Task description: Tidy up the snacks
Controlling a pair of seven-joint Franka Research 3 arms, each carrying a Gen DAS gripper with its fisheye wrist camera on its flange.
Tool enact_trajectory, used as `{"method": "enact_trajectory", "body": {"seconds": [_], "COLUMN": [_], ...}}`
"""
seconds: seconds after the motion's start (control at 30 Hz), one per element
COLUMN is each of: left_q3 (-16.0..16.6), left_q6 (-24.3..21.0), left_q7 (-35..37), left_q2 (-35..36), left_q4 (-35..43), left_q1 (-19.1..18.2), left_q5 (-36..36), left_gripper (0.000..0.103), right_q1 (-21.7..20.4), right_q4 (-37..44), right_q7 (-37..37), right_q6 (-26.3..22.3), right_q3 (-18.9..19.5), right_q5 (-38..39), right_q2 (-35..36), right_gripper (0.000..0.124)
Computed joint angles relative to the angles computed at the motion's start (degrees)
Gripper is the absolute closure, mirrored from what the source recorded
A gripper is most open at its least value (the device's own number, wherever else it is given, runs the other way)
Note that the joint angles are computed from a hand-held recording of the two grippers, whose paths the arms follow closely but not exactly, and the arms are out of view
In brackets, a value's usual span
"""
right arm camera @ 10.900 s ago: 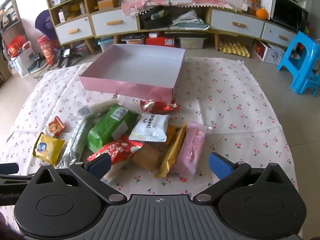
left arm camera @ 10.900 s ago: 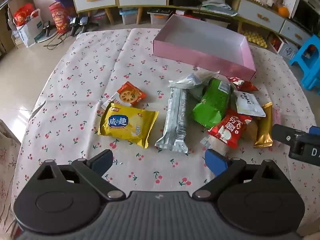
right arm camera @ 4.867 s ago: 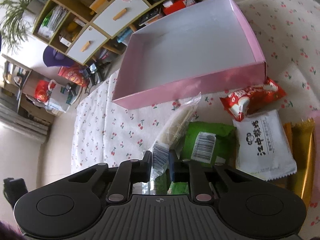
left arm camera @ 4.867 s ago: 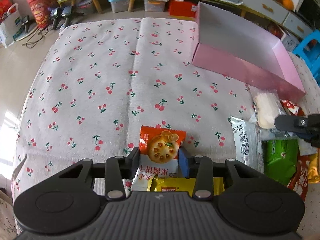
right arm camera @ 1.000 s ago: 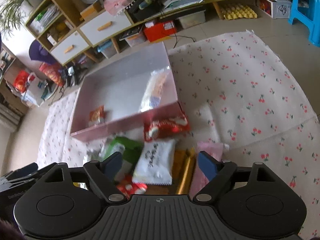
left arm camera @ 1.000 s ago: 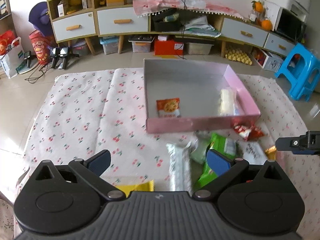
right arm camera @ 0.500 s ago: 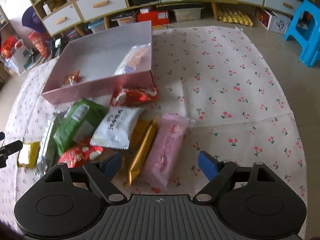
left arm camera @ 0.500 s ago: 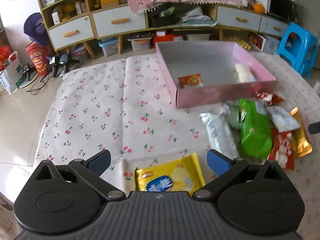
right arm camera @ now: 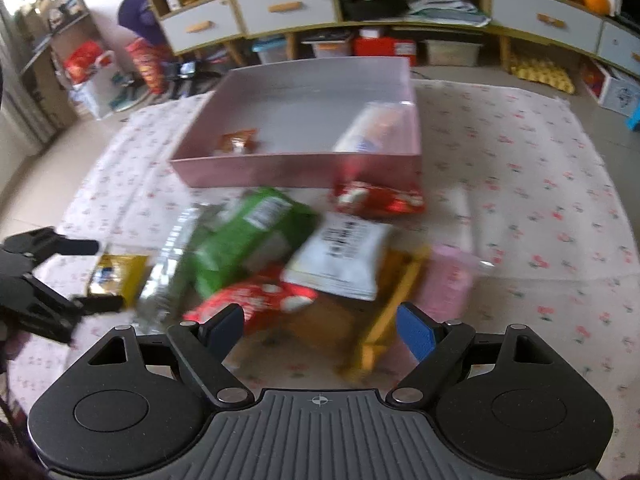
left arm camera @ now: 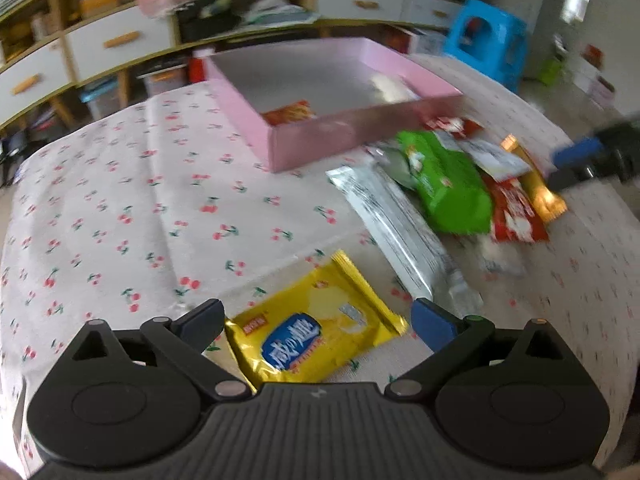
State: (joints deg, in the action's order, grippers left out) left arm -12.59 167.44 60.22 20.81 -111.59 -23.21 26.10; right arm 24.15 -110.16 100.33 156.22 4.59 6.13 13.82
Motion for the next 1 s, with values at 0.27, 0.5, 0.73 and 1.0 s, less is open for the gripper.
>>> {"method": "enact_trajectory", "body": {"seconds": [0.27,0.5,0.73,1.0], "left_q3": [0.7,1.2,4.0,4.7], "left_q6": [-1.3,-5.1,-7.1,-15.4], "left_q7": [4.6,1.7,-10.1,-28.4], "left_q2": [-0.4,0.9,0.3,0.9], "left_q4": [-0.9,1.4,1.8,5.3], "left_q1": [-0.5,-0.8,-3.8,-6.6], "left_q5": [1.9,2.6,6.8,12.9], "left_gripper": [0.005,0.010,0.013,0.015], "right_q1": [-1.7,0.2,2.5,6.0], "right_q4": [6.5,11.5,13.8,14.7], "right_q7": [-6.0,-1.9,5.9,13.8], "right_q6": [-2.1,-1.4,1.2,1.6], "right_q3": [4.5,3.7,1.4,-2.5], "right_q5": [12.8,15.7,13.5,3.9], "right_q2": [4.7,9.4,12.8,14.3], "right_gripper": [0.039,0.040,0.046,0.061]}}
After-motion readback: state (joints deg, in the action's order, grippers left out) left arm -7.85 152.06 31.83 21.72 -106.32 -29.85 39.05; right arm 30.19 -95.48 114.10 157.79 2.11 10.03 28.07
